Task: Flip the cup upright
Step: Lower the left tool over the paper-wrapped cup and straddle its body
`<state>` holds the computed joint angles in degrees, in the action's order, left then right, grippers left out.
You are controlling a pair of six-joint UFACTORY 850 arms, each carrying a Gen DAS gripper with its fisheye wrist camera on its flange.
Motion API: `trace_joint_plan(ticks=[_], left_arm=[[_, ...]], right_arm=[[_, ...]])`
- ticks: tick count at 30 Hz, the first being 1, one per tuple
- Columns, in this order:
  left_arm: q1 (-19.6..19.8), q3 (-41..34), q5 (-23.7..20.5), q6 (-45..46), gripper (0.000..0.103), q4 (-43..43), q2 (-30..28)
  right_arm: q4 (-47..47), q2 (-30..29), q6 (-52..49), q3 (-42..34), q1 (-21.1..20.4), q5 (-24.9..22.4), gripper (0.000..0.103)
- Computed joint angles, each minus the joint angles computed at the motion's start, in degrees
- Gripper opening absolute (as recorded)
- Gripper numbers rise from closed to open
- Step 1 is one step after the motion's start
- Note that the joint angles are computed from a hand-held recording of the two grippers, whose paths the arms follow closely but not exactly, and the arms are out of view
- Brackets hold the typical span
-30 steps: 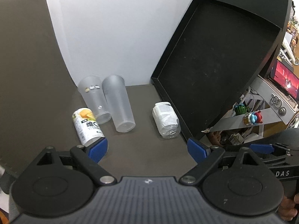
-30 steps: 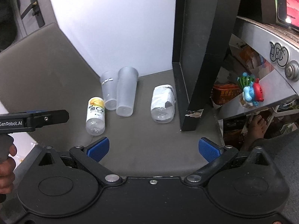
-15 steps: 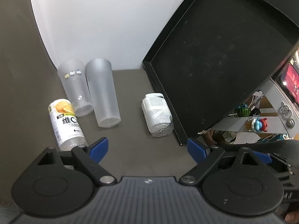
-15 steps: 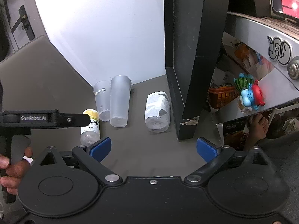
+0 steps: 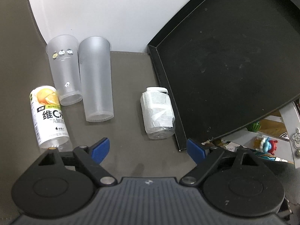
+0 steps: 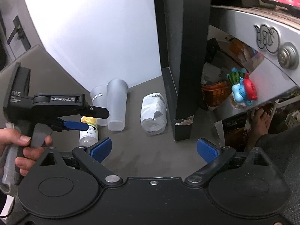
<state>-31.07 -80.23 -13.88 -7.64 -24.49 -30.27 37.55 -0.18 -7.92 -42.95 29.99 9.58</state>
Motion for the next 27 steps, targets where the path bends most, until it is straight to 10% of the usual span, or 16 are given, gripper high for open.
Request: trace_joint_plan(ticks=[27], left_arm=[[0.8, -26.3, -14.7, -4.0, 0.089, -1.6, -19.3]], right_arm=[[-11.9, -2.5, 20.6, -0.3, -2.2, -0.6, 0.088]])
